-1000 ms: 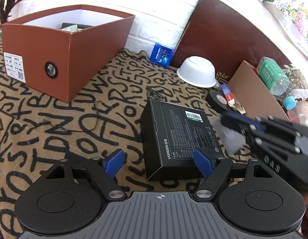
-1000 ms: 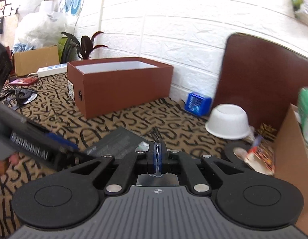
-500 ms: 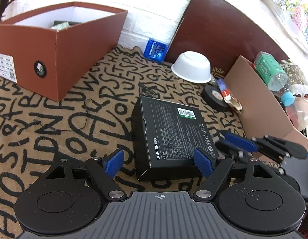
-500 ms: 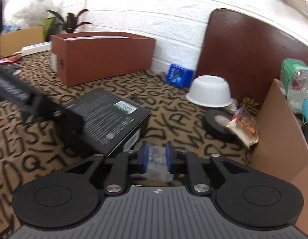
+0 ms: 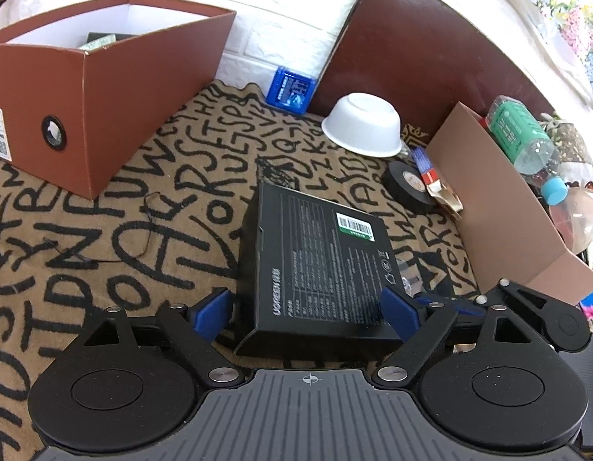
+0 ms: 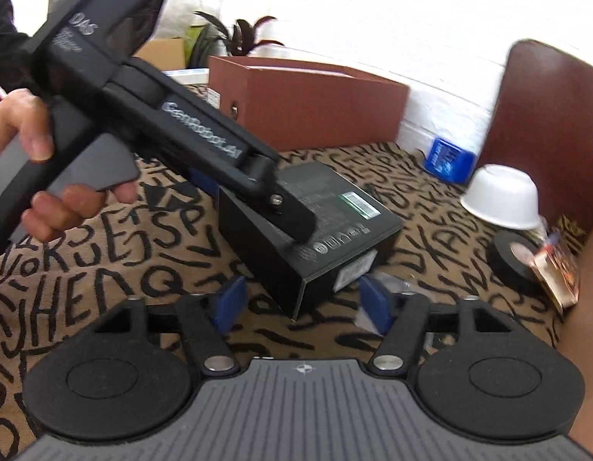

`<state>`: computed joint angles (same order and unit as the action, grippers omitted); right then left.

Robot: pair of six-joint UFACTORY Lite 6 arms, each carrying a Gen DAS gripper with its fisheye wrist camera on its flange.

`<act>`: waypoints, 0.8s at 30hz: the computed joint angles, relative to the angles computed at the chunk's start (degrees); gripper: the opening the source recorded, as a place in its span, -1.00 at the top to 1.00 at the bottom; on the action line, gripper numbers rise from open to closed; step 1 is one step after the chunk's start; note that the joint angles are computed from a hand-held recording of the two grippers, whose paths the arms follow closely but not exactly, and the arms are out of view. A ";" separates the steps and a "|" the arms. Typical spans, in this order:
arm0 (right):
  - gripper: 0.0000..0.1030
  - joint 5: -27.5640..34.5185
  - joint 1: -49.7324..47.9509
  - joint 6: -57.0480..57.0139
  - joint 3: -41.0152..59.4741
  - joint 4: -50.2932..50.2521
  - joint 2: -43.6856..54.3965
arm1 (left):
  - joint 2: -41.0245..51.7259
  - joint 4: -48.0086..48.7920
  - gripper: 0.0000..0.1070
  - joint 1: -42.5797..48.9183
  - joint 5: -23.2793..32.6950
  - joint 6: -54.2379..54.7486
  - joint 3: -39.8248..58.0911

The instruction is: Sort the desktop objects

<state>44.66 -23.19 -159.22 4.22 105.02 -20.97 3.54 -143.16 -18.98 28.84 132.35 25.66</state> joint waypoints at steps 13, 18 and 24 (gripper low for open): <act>-0.44 -7.48 14.24 -5.13 3.73 20.17 5.31 | 2.10 0.21 -0.49 0.38 0.48 -0.05 1.98; -0.37 -10.43 15.52 5.07 3.23 14.40 -0.99 | -4.55 1.89 -0.41 2.45 0.11 -1.82 -2.02; -0.36 -21.16 27.09 13.57 5.59 15.19 -12.78 | -16.87 10.82 -0.40 8.04 -1.22 -9.80 -4.52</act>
<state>23.50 3.89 -145.65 9.81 120.21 -33.76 -13.33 -132.34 -10.94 27.61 122.54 21.14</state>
